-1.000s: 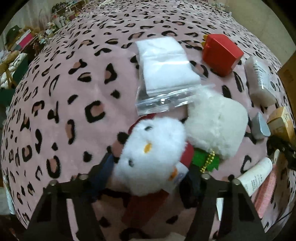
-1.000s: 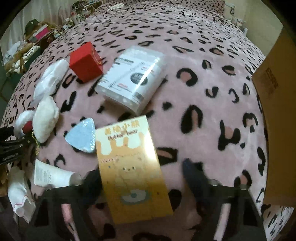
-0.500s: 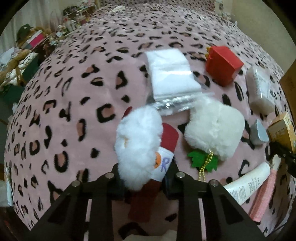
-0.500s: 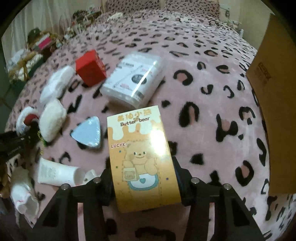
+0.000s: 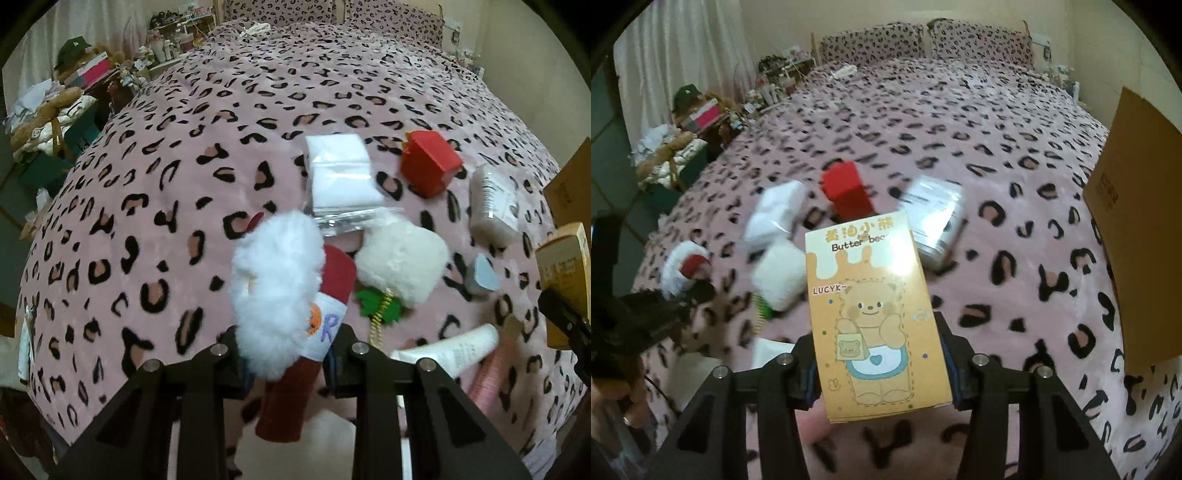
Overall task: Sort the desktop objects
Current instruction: 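Lift both held items and carry them toward the cardboard box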
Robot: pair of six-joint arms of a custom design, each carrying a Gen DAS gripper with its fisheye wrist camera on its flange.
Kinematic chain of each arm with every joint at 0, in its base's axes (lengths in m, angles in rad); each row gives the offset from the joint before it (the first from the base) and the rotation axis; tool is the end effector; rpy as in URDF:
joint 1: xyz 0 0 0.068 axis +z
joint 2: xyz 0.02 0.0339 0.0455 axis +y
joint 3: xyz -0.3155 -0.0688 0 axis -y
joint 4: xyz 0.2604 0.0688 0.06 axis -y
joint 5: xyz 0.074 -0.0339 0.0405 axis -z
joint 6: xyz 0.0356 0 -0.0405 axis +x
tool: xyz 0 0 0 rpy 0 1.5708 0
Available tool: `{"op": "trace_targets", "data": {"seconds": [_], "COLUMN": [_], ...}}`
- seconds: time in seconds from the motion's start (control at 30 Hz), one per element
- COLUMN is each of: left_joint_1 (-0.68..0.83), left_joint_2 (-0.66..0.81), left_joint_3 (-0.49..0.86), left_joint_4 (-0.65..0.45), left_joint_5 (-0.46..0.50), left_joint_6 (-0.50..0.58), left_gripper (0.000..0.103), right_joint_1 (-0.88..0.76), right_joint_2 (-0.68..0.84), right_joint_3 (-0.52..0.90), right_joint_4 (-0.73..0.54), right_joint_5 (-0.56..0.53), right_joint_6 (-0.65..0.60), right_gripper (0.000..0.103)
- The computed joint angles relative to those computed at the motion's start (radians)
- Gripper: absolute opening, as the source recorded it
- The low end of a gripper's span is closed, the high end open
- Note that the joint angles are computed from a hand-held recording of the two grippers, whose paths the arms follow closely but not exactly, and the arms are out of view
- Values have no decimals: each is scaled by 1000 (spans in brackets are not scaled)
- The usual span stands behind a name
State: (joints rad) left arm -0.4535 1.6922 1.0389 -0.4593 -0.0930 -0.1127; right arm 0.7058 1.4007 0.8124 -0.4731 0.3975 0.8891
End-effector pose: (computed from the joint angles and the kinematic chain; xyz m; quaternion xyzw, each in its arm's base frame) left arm 0.3160 -0.1503 0.2179 0.1546 0.9605 -0.0199 0.2305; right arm 0.2134 0.1637 0.2366 0.1364 0.9402 0.0433 0.3093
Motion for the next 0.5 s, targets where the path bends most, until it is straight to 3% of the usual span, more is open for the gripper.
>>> {"op": "trace_targets", "data": {"seconds": [0.5], "left_joint_1": [-114], "left_joint_2": [-214], "left_joint_3": [-8], "left_joint_4": [-152], "left_joint_5": [-56], "left_joint_6": [-134], "left_gripper": [29], "right_joint_1": [214], "right_joint_2": [-40], "right_joint_3": [163], "right_joint_4": [-222], "right_joint_5": [133], "right_joint_6": [157], "right_gripper": [51]}}
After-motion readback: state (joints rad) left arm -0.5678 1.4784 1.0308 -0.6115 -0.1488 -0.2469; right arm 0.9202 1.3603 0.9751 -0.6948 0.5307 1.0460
